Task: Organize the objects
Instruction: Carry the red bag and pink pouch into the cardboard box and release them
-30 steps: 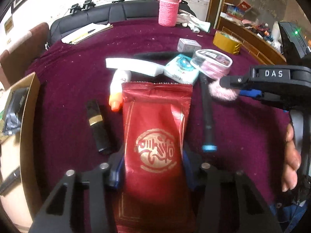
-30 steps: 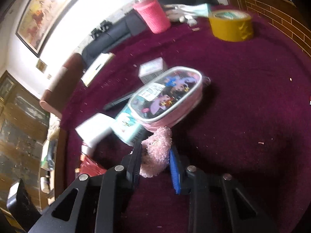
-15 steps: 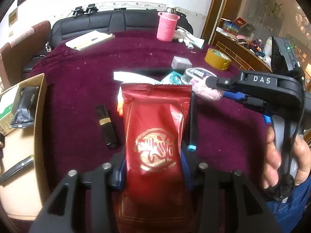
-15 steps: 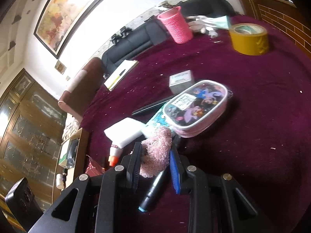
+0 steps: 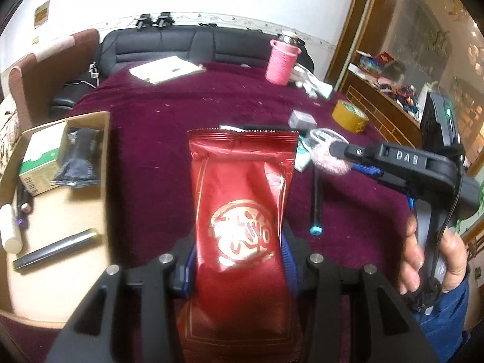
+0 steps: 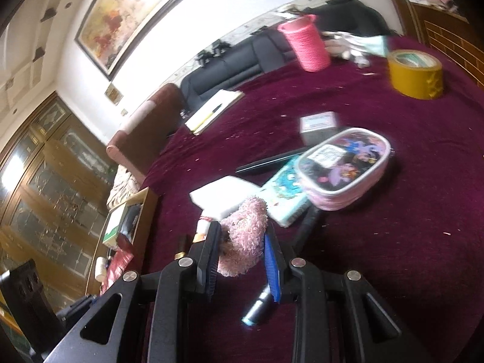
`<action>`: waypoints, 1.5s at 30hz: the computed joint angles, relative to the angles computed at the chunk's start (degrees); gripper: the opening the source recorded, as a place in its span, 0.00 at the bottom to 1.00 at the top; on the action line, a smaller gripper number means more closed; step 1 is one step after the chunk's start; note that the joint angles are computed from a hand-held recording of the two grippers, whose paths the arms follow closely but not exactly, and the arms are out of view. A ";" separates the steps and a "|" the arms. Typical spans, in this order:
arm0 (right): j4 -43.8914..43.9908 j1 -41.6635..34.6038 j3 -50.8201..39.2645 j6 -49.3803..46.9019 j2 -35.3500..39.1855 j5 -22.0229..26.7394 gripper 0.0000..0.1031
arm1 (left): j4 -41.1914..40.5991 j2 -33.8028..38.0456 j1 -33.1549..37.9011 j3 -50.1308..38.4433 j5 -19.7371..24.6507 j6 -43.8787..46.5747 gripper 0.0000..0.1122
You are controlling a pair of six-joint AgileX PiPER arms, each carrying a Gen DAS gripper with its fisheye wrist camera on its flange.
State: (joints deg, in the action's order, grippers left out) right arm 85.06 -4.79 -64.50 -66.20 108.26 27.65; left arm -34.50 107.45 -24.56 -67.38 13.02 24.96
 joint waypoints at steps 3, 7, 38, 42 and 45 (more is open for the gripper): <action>0.74 1.60 -0.15 -1.31 0.44 0.92 0.29 | -9.67 -2.83 2.95 3.23 -0.49 9.75 0.40; -1.20 3.93 -1.17 1.47 1.34 3.30 0.29 | -20.52 -6.24 8.02 6.81 -0.07 20.79 0.40; -41.74 33.66 -31.16 40.25 18.06 3.59 0.30 | -17.29 3.49 29.94 -0.26 7.82 19.16 0.40; -43.26 34.54 -32.45 40.80 19.79 4.69 0.30 | -16.09 2.64 30.57 1.12 6.44 19.32 0.40; -42.57 34.76 -32.77 40.05 20.63 5.75 0.31 | -13.51 2.49 30.72 1.25 6.19 17.41 0.40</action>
State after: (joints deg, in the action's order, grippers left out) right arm 42.49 29.97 -97.27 -26.15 128.89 33.40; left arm -48.01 109.93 6.15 -66.13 19.21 42.37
